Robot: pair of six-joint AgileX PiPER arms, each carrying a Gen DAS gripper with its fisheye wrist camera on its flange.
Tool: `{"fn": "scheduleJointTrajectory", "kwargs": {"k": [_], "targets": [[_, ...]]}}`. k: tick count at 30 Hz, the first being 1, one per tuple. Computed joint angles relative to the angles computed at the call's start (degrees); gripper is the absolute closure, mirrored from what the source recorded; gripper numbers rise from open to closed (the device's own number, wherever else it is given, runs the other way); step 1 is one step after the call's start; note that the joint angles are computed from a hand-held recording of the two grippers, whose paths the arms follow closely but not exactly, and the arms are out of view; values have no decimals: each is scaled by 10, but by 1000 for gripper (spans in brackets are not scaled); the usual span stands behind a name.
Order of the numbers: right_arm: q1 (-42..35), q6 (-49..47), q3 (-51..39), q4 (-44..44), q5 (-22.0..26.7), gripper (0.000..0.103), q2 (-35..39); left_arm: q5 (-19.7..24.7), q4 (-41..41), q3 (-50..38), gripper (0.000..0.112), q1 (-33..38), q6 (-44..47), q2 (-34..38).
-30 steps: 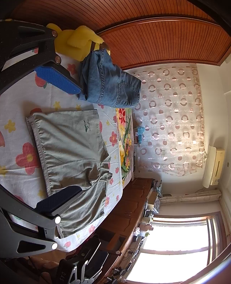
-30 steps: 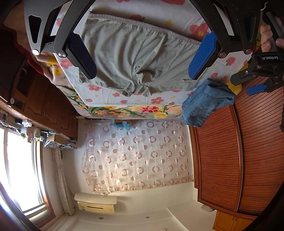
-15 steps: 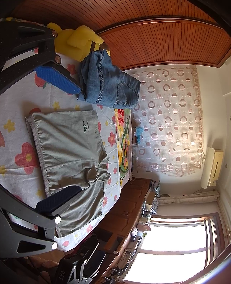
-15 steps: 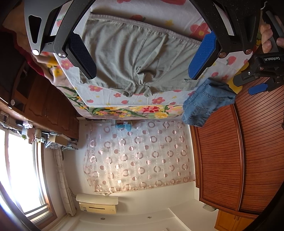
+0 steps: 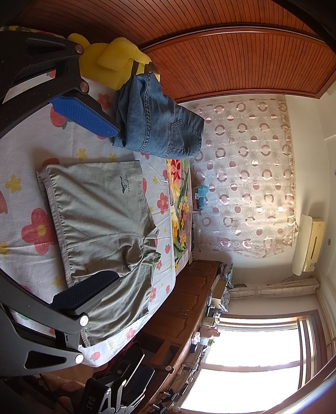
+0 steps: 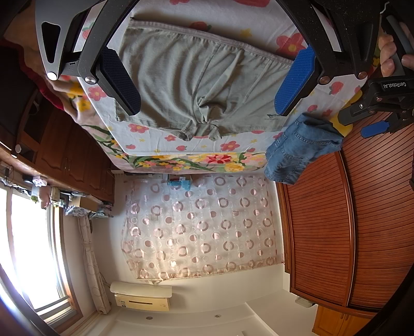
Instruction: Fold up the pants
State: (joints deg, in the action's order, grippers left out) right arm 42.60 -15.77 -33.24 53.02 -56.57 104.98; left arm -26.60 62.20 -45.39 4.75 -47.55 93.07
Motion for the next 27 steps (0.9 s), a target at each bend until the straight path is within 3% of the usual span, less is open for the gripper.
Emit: {"fn": "scheduleJointTrajectory", "kwargs": {"k": [27], "targets": [[1, 0, -2, 2, 2, 0, 0, -3, 8, 0, 9, 4, -8, -4]]}}
